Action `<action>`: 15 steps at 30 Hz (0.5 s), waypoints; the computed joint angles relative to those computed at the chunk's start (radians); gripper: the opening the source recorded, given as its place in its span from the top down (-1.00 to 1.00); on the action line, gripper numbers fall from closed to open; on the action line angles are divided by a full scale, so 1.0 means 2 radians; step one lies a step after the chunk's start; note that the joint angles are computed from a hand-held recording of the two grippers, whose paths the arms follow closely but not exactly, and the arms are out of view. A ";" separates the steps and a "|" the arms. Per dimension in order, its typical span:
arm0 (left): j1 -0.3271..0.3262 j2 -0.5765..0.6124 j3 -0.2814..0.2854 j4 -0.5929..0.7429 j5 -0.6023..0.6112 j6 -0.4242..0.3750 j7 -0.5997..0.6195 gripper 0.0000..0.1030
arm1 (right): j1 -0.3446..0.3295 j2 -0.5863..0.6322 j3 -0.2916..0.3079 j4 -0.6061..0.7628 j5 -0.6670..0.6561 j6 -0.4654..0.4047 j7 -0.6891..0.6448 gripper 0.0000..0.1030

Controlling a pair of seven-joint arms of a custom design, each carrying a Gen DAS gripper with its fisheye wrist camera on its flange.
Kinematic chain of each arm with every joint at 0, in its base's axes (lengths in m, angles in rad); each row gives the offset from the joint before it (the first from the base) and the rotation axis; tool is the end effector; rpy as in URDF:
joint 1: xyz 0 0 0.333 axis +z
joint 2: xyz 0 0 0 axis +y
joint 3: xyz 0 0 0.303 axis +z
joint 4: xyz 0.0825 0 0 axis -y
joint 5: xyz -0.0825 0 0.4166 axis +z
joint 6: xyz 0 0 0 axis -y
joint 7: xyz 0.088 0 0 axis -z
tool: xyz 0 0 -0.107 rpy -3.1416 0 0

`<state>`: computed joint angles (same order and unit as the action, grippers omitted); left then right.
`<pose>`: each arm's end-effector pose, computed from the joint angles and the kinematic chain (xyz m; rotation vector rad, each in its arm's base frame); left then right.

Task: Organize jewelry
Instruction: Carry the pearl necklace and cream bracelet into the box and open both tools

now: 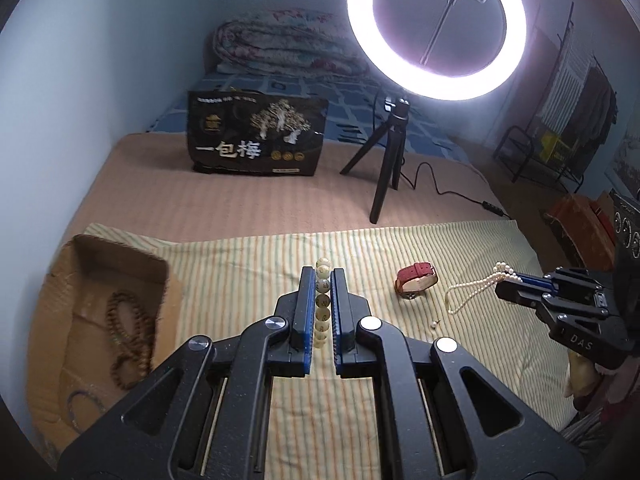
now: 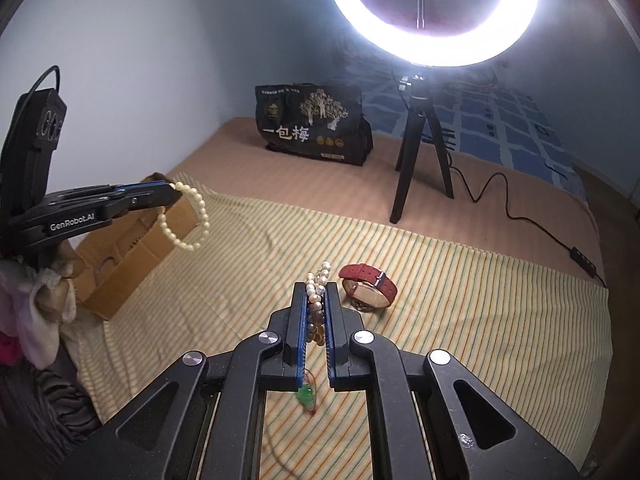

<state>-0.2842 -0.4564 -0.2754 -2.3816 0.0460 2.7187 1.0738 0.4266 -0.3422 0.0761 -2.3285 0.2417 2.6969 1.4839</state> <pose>0.4175 -0.2788 0.5525 -1.7403 1.9612 -0.9791 0.4642 0.2491 0.5285 -2.0485 1.3364 -0.3324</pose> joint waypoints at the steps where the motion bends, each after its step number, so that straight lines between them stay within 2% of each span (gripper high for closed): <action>1: 0.001 -0.010 0.000 -0.007 0.001 -0.001 -0.002 0.90 | 0.001 -0.002 0.001 0.000 0.001 0.002 0.001 0.88; 15: 0.027 -0.168 0.017 -0.103 0.004 -0.034 -0.019 0.90 | 0.043 0.008 0.007 0.025 0.042 0.020 -0.020 0.88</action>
<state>-0.2298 -0.7932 -0.2414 -2.5883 0.0533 2.6502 1.0349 0.5131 -0.3253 0.0893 -2.2794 0.3264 2.7379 1.4444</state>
